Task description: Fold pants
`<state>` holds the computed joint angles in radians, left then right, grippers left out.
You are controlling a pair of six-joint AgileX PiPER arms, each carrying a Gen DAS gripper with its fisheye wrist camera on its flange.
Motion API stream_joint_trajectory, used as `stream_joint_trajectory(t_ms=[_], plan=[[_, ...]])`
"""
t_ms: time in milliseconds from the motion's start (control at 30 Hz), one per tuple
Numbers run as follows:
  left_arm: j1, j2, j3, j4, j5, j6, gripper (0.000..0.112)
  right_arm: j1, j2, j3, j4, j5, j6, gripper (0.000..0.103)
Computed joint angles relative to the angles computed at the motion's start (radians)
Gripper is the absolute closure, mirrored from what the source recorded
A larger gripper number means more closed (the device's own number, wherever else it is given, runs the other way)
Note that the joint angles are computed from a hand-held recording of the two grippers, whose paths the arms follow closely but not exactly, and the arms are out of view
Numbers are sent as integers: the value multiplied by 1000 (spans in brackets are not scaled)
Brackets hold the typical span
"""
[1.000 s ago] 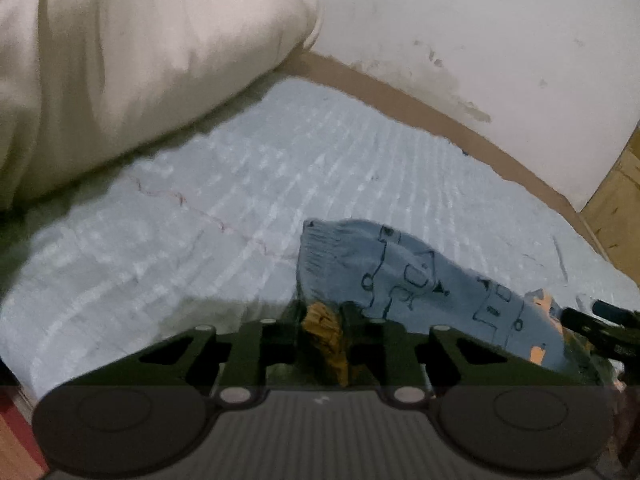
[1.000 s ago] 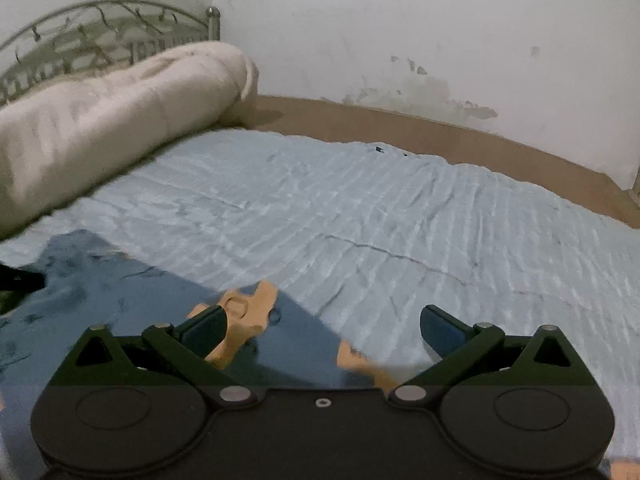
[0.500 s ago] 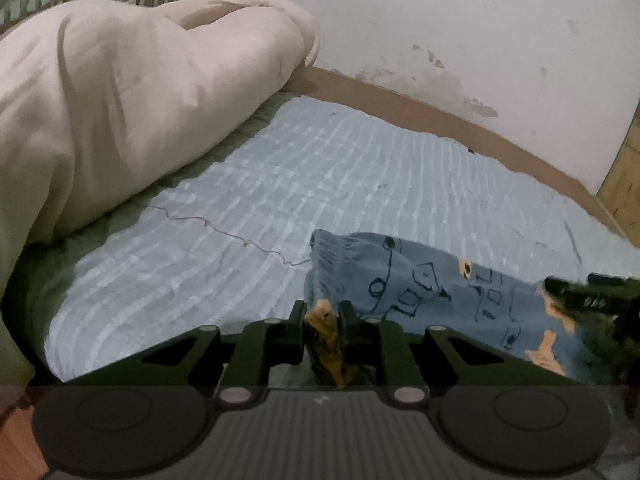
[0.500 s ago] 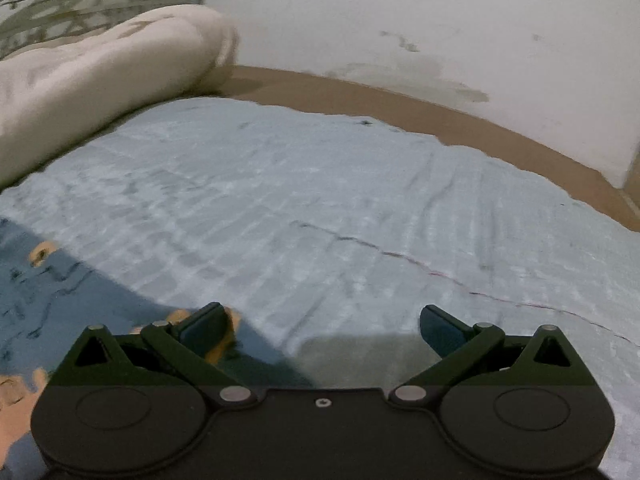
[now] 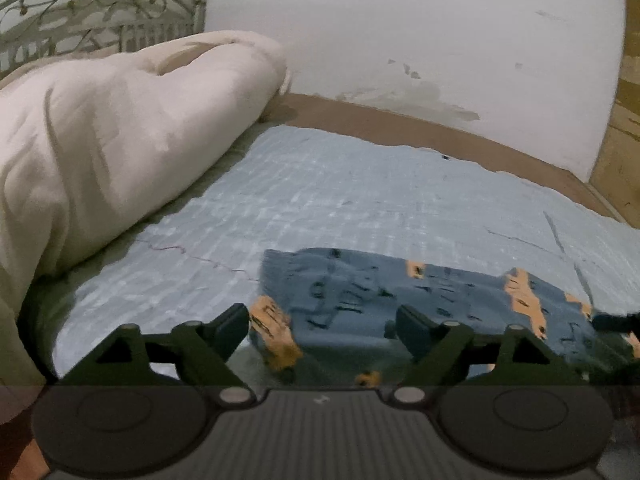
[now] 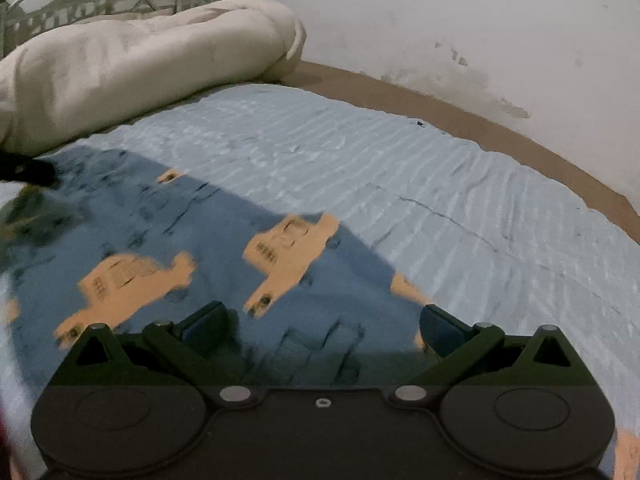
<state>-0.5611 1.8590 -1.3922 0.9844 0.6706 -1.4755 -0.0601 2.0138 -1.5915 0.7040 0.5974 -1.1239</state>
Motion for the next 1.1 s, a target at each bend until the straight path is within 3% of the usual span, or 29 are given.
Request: stream_joint_trajectory(t_ms=[100,233,500,667,833,967,1100], plan=[[-33,24,-37,-20,6,32,26,-35,-92,156,101,-20,-127,1],[-87,63,-93,-46,15,78,26,-102,-218,383,353,-71,-392,1],[-183,187,-261,-132,43,223,19,-317,-374,642,684,-19,-788,1],[-233,266,-367,-172,93,292,16,-477,-401,680,715,45,-868,1],[-281,306,-431,-184,146,335,14,-650,-389,666,732,150,-840,1],[-302,343,-512,-212,161,374,12,-784,-336,605,755,233,-733,1],[-325,426,-667,-246,187,448,10,-847,-266,515,729,235,-592,1]])
